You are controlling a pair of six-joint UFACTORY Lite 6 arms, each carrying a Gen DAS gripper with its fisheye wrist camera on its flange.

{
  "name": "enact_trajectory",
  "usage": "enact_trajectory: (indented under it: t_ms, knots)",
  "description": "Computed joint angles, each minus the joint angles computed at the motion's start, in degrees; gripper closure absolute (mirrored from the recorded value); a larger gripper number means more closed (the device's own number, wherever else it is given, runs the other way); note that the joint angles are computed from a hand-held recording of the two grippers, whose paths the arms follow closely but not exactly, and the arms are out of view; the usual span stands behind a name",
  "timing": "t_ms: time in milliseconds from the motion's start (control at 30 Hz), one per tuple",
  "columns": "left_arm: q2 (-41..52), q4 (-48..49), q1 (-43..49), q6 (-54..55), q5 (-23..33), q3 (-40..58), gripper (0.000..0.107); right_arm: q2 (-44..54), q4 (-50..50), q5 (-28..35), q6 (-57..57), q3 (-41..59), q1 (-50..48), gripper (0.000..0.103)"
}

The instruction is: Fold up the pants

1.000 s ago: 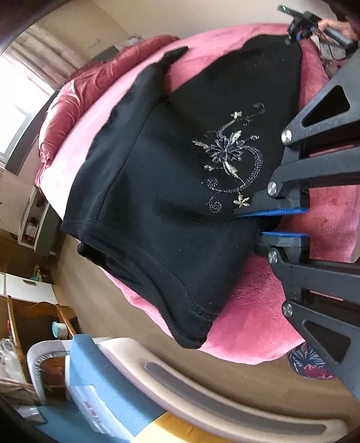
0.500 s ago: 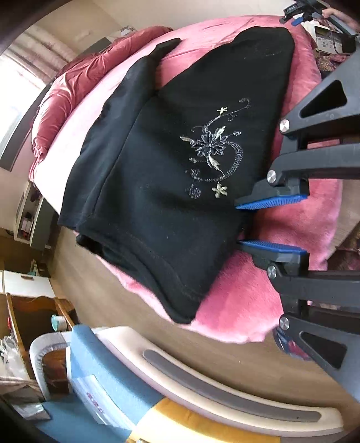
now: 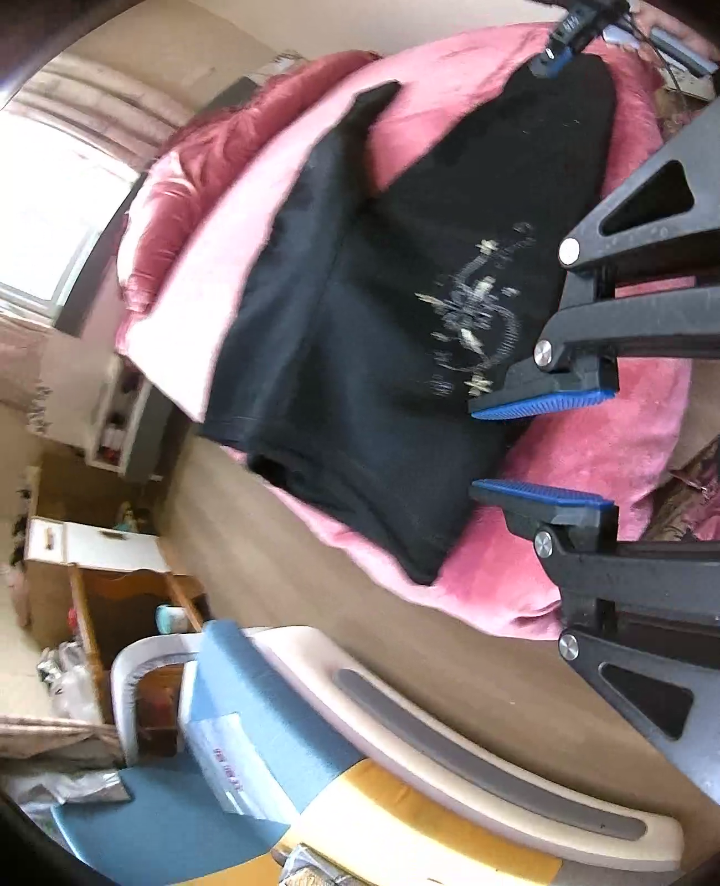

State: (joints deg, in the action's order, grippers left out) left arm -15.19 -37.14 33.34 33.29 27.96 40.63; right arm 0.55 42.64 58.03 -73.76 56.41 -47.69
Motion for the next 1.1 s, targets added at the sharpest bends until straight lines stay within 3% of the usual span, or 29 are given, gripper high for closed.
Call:
enact_trajectory:
  t_ms: [167, 367, 500, 667, 900, 1100]
  knots:
    - [8.1, -1.8, -1.5, 1.0, -1.2, 6.2, 0.084, 2.6, -1.9, -4.5, 1.9, -1.9, 7.1, 0.037]
    - [24.1, 14.2, -7.3, -12.7, -4.2, 16.0, 0.084, 7.5, -6.2, -11.9, 7.8, -1.5, 10.7, 0.037]
    - [30.3, 15.9, -6.6, -15.3, -5.3, 20.1, 0.084, 9.1, -5.6, -10.1, 8.0, 0.7, 9.7, 0.037]
    - [29.0, 13.3, -6.6, -12.9, -5.3, 23.3, 0.084, 8.8, -2.3, -6.5, 6.2, 4.0, 10.2, 0.035]
    - [36.4, 11.7, -9.2, -10.6, 1.0, 37.3, 0.081, 14.9, 0.4, -5.9, 12.0, 13.1, 18.1, 0.034]
    - [49.6, 10.5, -9.5, -12.7, 9.9, 58.3, 0.08, 26.4, -1.2, -4.9, 21.4, 32.1, 26.7, 0.034]
